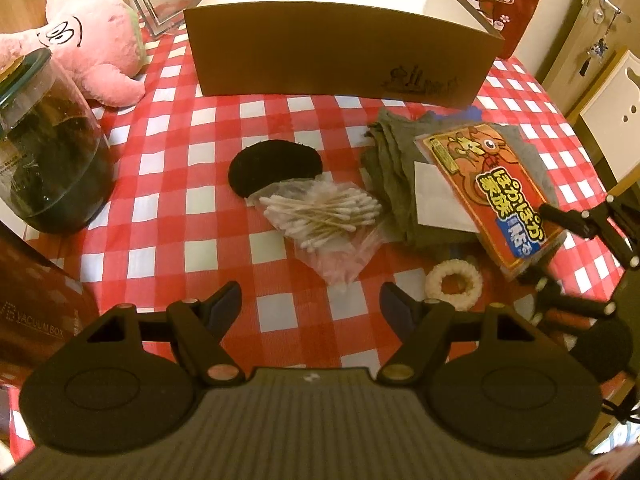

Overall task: Organize soft objects
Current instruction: 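Reach the right tool to the orange heat-pack packet and grasp it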

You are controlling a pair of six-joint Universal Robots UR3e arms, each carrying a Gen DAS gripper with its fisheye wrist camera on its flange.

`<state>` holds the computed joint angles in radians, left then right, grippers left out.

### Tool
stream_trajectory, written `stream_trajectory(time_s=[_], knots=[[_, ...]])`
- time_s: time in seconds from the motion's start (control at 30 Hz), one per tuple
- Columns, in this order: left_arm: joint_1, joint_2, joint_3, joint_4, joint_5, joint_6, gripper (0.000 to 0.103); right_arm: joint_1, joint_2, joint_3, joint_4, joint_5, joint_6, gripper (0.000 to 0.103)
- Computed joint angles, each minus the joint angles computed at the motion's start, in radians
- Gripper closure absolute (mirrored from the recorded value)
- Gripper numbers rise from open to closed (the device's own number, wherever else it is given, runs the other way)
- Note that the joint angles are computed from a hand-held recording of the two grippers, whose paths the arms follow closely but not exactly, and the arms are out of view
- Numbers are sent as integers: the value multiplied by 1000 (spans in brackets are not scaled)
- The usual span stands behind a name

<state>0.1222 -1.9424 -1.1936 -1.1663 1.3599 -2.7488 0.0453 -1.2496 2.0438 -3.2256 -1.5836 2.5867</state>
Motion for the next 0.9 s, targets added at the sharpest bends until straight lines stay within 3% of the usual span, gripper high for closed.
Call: stream_trajectory(time_s=[0.23, 0.47, 0.67, 0.9], knots=[[-7, -12, 20, -6, -1, -6, 29, -220, -190, 18, 180, 323, 301, 78], [-30, -33, 52, -5, -10, -3, 29, -348, -279, -14, 310, 425, 511, 78], [-39, -63, 87, -3, -8, -9, 30, -371, -289, -35, 364, 420, 499, 78], [-45, -93, 124, -9, 10, -27, 30, -309, -163, -127, 333, 359, 393, 78]])
